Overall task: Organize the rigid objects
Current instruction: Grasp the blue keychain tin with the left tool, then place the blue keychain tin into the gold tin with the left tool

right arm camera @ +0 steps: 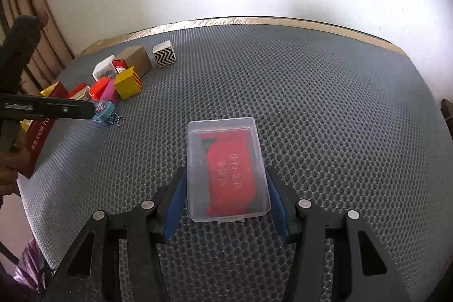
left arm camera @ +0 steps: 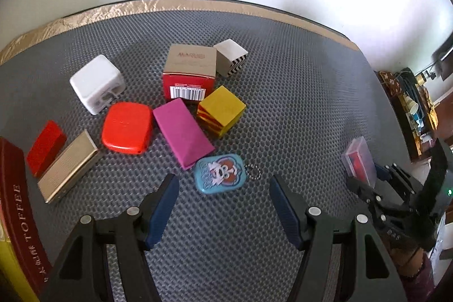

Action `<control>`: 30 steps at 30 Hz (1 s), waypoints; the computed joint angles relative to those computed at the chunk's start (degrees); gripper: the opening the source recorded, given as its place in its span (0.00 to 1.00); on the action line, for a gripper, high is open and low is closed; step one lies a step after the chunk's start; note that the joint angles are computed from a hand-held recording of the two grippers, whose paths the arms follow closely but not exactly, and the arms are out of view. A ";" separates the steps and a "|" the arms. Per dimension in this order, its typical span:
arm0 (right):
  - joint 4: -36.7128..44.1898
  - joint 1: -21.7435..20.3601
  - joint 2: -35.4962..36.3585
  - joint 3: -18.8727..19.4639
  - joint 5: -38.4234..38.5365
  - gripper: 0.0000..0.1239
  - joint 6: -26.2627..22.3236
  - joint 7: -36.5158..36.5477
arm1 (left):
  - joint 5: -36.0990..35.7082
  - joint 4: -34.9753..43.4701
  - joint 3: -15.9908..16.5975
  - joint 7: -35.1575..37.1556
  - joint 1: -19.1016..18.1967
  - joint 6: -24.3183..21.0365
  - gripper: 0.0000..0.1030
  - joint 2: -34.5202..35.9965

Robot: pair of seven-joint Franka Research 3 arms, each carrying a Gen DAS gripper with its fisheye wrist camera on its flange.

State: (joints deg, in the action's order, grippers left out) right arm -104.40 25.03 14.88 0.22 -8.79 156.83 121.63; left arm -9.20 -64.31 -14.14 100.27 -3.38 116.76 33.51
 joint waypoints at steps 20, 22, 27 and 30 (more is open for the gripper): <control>-1.99 -0.28 -1.06 -0.06 0.62 0.42 2.24 -0.07 | -7.80 -16.90 -1.26 2.64 4.16 8.58 0.41 -11.81; -1.38 -0.03 -0.67 -0.22 0.08 0.42 1.79 0.28 | -10.23 -18.88 -0.27 2.67 5.37 8.31 0.41 -14.69; -0.04 0.84 -0.01 -0.85 -2.37 0.42 0.09 1.69 | -12.58 -20.54 3.70 1.24 8.37 6.93 0.41 -19.24; 0.79 1.16 0.39 -1.02 -3.67 0.42 -1.07 2.33 | -10.45 -21.93 6.42 -0.12 10.04 7.48 0.41 -21.42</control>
State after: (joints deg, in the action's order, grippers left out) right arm -103.61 26.19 15.27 -0.80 -12.46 155.77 123.96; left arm -19.65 -86.24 -7.72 100.15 6.65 124.25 12.10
